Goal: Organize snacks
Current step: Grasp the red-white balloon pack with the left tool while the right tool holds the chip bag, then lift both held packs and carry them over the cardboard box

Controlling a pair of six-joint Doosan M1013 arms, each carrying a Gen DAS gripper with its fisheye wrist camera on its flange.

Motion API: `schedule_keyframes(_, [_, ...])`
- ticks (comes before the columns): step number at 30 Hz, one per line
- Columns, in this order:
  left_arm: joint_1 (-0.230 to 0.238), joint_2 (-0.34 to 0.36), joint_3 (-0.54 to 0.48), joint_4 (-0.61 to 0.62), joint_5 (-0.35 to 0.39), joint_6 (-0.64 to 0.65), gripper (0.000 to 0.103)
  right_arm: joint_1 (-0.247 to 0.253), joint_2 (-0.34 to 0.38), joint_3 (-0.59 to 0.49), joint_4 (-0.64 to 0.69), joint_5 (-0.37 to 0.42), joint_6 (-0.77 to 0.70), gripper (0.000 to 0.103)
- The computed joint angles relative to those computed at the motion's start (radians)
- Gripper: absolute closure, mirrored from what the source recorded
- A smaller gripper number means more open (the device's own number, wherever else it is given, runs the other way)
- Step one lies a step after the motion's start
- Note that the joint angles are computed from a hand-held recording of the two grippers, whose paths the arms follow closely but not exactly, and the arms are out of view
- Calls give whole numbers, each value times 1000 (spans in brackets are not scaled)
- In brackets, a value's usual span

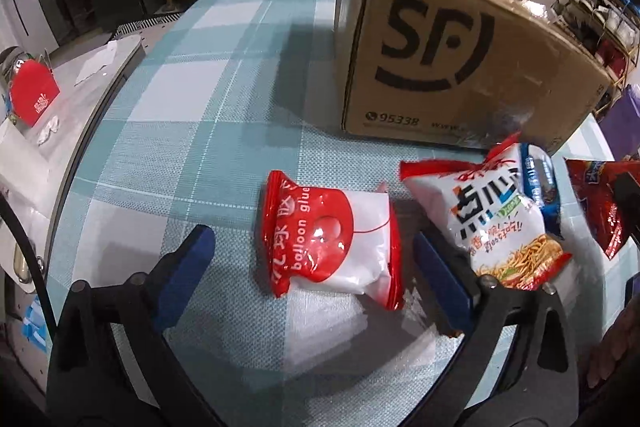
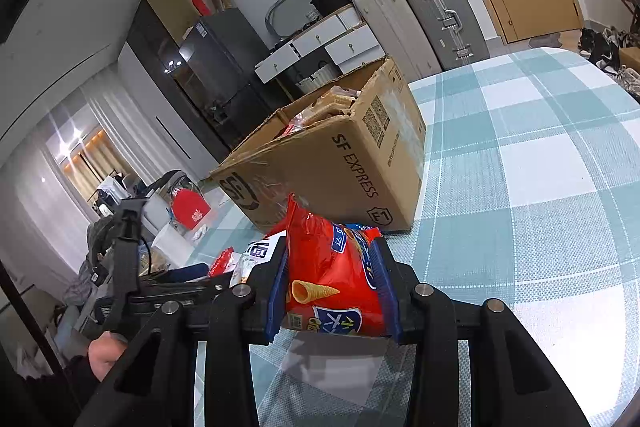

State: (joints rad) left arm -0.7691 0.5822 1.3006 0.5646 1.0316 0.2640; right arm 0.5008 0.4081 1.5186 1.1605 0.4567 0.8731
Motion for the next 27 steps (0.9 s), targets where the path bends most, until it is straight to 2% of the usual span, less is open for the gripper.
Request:
schedule_keyframes(3, [4, 5, -6, -11, 3, 1, 8, -1, 0, 0, 2, 2, -1, 63])
schedule_keyframes(6, [3, 2, 0, 7, -1, -2, 21, -1, 0, 1, -2, 3, 0, 63])
schedule_keyframes(8, [0, -3, 7, 19, -11, -3, 36, -1, 0, 1, 3, 1, -3, 63])
schedule_keyframes(9, [-1, -6, 10, 22, -18, 1, 40, -1, 0, 1, 4, 1, -3, 63])
schedule_keyframes(11, [-4, -16, 18, 8, -39, 25, 57, 0, 1, 0, -1, 0, 3, 63])
schedule_keyframes(13, [-5, -25, 23, -16, -64, 49, 58, 0, 2, -1, -3, 2, 5, 63])
schedule_keyframes(16, [-29, -19, 3, 55, 0, 57, 58, 1, 2, 1, 16, 2, -17, 63])
schedule_keyframes(17, [-32, -23, 5, 65, 2, 53, 58, 2, 2, 2, 18, 0, -21, 63])
schedule_keyframes(23, [-28, -66, 51, 41, -46, -4, 58, 1, -1, 10, 51, -13, -48, 63])
schedule_keyframes(27, [-42, -89, 77, 49, -50, -27, 58, 2, -4, 14, 62, -27, -60, 63])
